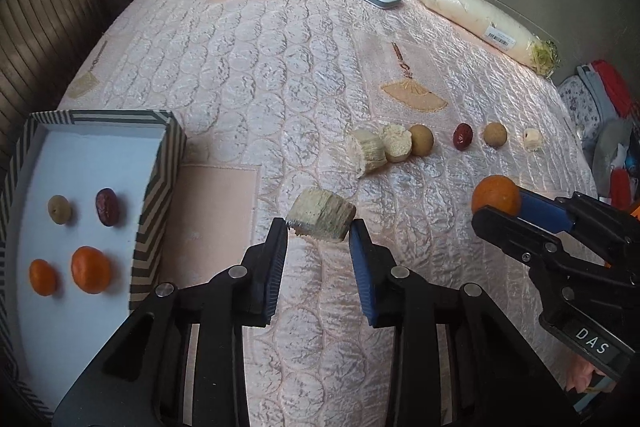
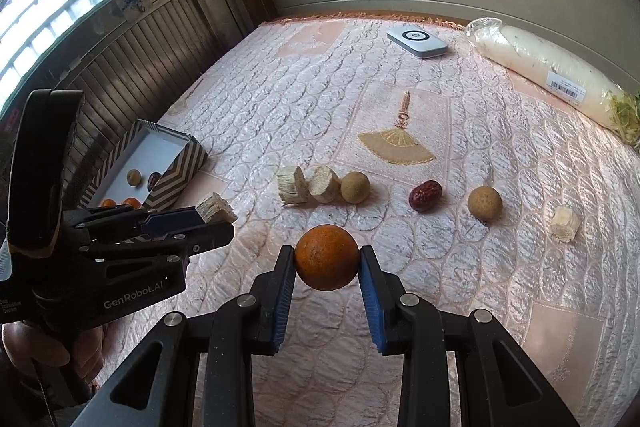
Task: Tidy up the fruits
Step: 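Carry the orange with the right gripper while the left carries the pale cube over the tray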
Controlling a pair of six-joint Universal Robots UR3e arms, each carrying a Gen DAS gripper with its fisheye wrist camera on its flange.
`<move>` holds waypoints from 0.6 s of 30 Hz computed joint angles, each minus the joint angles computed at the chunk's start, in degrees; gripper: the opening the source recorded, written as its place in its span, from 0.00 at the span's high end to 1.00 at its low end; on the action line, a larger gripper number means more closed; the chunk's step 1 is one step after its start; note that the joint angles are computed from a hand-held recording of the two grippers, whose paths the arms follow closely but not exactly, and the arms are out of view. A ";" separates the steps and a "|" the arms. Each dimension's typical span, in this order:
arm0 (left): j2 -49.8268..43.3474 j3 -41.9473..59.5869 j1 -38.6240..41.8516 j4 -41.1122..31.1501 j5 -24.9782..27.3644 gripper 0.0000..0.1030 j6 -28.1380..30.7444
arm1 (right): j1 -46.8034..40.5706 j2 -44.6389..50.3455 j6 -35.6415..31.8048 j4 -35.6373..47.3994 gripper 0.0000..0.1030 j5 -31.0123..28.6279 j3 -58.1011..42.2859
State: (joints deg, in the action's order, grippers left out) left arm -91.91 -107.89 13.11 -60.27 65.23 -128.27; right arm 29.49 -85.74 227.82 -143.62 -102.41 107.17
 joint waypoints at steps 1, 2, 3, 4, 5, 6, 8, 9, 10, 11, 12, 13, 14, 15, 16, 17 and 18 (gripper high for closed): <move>0.60 0.37 0.91 -1.22 -0.43 0.70 0.35 | 0.22 0.81 -0.31 0.15 0.70 0.12 -1.18; 1.23 0.59 1.87 -1.91 -0.65 0.70 0.61 | 0.55 1.52 -0.57 0.41 0.70 0.17 -2.31; 1.92 0.63 2.82 -2.31 -0.76 0.70 0.87 | 0.90 2.46 -0.86 0.76 0.70 0.14 -3.73; 2.33 0.97 3.77 -2.88 -0.94 0.70 1.10 | 1.26 3.43 -1.17 1.08 0.70 0.11 -5.24; 2.61 1.41 4.76 -3.50 -1.06 0.70 1.34 | 1.60 4.31 -1.49 1.42 0.70 0.14 -6.69; 2.73 1.80 5.55 -3.70 -0.93 0.70 1.34 | 1.92 5.30 -1.86 1.79 0.70 0.16 -8.28; 3.05 2.48 7.73 -4.55 -1.29 0.70 1.88 | 2.61 7.45 -2.65 2.52 0.70 0.17 -11.60; 3.11 2.86 8.88 -4.94 -1.36 0.70 2.29 | 2.96 8.63 -3.14 2.95 0.70 0.24 -13.43; 3.02 3.25 9.76 -4.98 -1.29 0.70 2.39 | 3.36 9.76 -3.57 3.39 0.70 0.25 -15.19; 3.08 3.49 10.83 -5.06 -1.39 0.70 2.59 | 3.74 10.97 -4.04 3.81 0.70 0.28 -17.03; 3.16 3.69 11.91 -5.25 -1.51 0.70 2.93 | 4.08 12.21 -4.48 4.25 0.70 0.38 -18.92; 3.13 3.85 12.87 -5.27 -1.53 0.70 3.16 | 4.40 13.48 -4.88 4.80 0.70 0.54 -20.86; 3.11 4.05 13.91 -5.31 -1.58 0.70 3.36 | 4.67 14.77 -5.37 5.37 0.70 0.77 -22.82; 3.00 4.20 14.85 -5.16 -1.58 0.70 3.46 | 4.97 16.07 -5.83 5.92 0.70 0.94 -24.78; 2.82 4.47 15.79 -5.16 -1.55 0.70 3.70 | 5.27 17.38 -6.27 6.43 0.70 1.11 -26.77; 2.54 4.81 16.65 -5.18 -1.48 0.70 3.92 | 5.63 18.75 -6.66 6.97 0.70 1.27 -28.87; 2.15 5.21 17.38 -5.09 -1.42 0.70 3.94 | 5.93 20.07 -7.09 7.48 0.70 1.46 -30.92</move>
State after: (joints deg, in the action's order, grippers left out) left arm -89.76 -102.68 30.49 -65.35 63.81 -124.33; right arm 35.42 -65.67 220.73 -136.13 -100.95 76.25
